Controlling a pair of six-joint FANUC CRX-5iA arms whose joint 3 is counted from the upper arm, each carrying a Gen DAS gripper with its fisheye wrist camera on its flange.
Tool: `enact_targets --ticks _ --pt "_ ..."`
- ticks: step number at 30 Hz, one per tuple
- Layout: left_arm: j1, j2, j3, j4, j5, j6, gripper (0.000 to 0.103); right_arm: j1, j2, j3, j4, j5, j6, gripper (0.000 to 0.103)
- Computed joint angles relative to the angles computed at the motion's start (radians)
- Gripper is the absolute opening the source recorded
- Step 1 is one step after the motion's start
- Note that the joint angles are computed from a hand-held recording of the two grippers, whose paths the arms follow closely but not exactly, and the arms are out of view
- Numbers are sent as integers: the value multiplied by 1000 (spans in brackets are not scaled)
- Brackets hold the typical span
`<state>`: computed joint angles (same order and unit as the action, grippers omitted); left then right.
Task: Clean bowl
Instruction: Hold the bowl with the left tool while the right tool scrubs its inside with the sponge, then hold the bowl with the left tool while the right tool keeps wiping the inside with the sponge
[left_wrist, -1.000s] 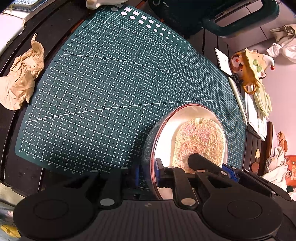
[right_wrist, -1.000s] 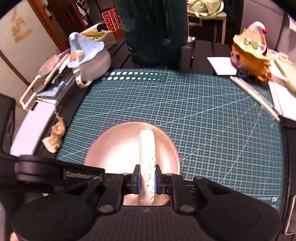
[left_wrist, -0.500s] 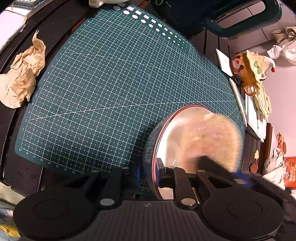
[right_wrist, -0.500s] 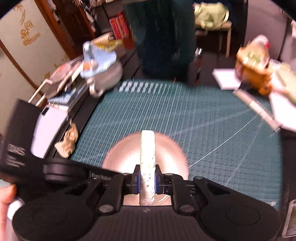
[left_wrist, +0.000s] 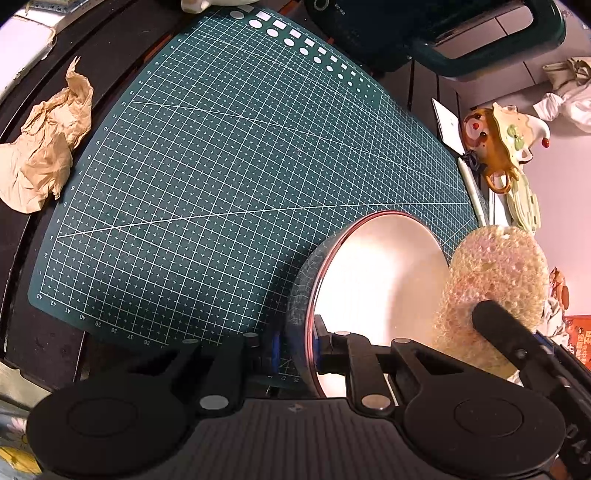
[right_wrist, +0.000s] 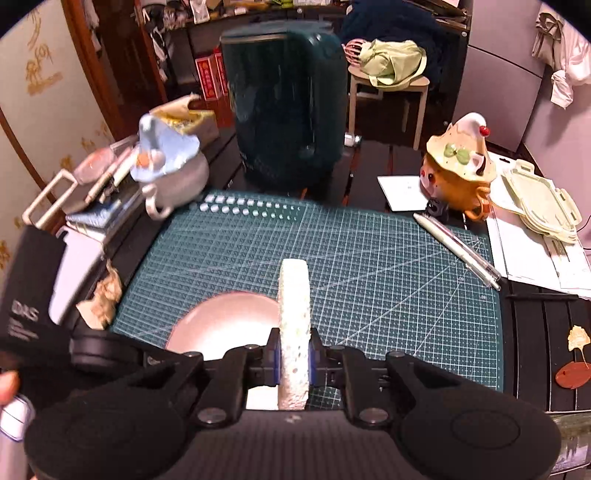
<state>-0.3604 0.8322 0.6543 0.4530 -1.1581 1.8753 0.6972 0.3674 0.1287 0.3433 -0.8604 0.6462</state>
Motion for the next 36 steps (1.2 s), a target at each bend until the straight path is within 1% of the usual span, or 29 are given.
enact_targets --ticks 1,2,4,8,10,12,13,15,17,18,20,22,23,25,28,31,33,36 --pt "-1 -3 -5 0 3 1 17 -15 8 21 -79 17 48 12" --pt "-2 -6 -9 1 5 1 17 -21 13 31 -113 21 69 12" --pt "-2 -6 -7 0 3 2 17 -30 47 74 -181 -3 118 12" --pt "-2 -6 -2 1 -2 7 17 -23 102 120 -185 -61 132 12" --pt "-3 -3 8 0 -9 8 17 -24 102 116 -179 -65 122 12" --pt "-4 1 21 -2 -17 9 17 -15 100 108 -131 -82 94 11" --pt "-4 3 23 -2 -19 8 17 -4 96 97 -84 -91 73 11" --pt "-2 6 23 -1 -17 6 17 7 80 71 -27 -90 47 11" --pt "-1 7 21 1 -13 5 17 11 51 38 9 -68 17 11" --pt "-1 7 19 2 -12 6 17 20 27 6 70 -56 -29 11" --pt "-1 7 19 3 -12 4 17 22 3 -25 119 -35 -73 12" --pt "-1 7 21 3 -15 3 17 1 -26 -35 41 30 -39 12" --pt "0 7 19 4 -13 3 17 -8 -25 -23 -8 40 -7 12" --pt "-1 3 12 4 -6 10 17 -27 4 25 -128 36 78 12" --pt "-1 4 15 4 -8 8 17 -33 63 87 -204 -6 145 12" --pt "4 2 3 22 -4 12 17 -31 98 113 -200 -38 145 12" --pt "2 2 9 15 -7 12 17 -30 100 111 -192 -46 138 12" --pt "-1 2 15 11 -11 14 17 -13 92 91 -113 -67 88 11"
